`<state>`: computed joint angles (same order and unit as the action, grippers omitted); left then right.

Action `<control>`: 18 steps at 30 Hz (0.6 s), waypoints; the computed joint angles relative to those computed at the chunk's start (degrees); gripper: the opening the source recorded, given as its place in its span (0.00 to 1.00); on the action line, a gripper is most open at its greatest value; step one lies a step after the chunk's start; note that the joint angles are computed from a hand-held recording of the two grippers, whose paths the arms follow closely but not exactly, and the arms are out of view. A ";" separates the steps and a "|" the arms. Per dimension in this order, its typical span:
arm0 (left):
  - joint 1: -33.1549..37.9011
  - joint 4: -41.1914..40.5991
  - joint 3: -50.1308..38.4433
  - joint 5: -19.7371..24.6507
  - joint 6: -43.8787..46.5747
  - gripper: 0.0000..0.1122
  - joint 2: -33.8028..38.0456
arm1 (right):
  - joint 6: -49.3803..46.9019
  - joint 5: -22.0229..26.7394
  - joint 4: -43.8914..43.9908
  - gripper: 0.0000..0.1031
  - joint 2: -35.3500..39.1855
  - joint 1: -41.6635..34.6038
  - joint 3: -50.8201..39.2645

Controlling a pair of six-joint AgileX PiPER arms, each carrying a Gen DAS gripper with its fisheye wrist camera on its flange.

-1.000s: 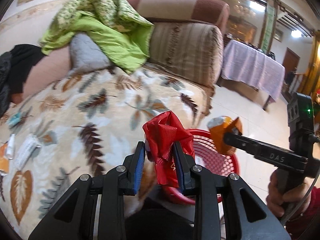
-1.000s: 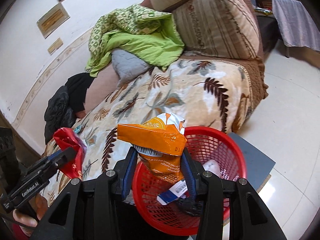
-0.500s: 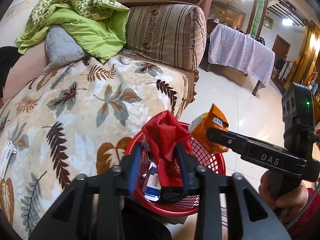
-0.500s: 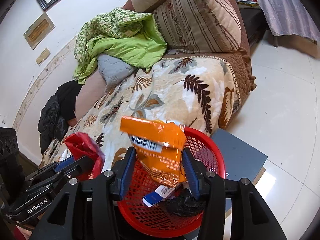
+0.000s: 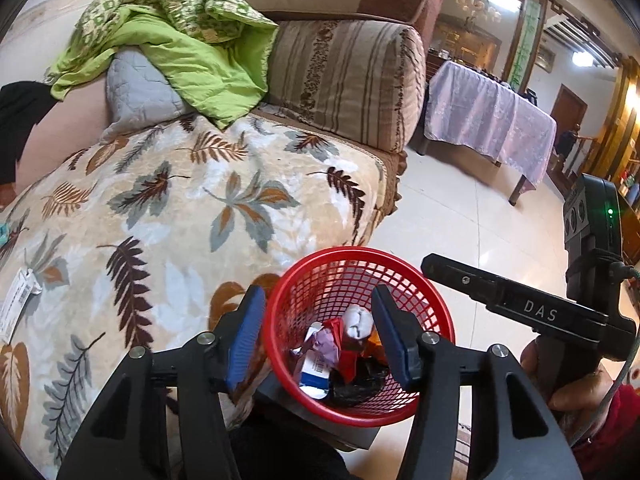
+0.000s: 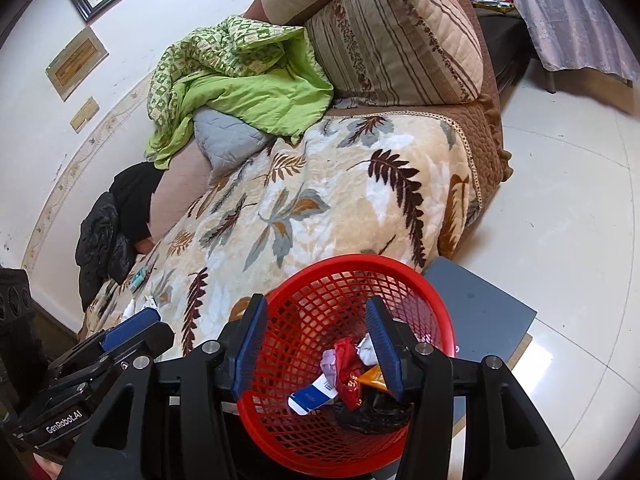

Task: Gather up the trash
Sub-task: 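Move both open tools back over the remaining trash on the bed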

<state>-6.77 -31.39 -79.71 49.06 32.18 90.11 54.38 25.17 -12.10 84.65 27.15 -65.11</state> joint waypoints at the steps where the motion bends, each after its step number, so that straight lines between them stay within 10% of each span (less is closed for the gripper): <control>1: 0.63 0.05 0.05 0.04 -0.01 0.48 -0.11 | -0.05 0.12 -0.01 0.53 0.20 0.17 -0.38; 18: 22.69 -5.52 -2.89 4.46 5.34 0.53 0.96 | -16.23 7.36 12.75 0.57 20.07 8.34 -27.29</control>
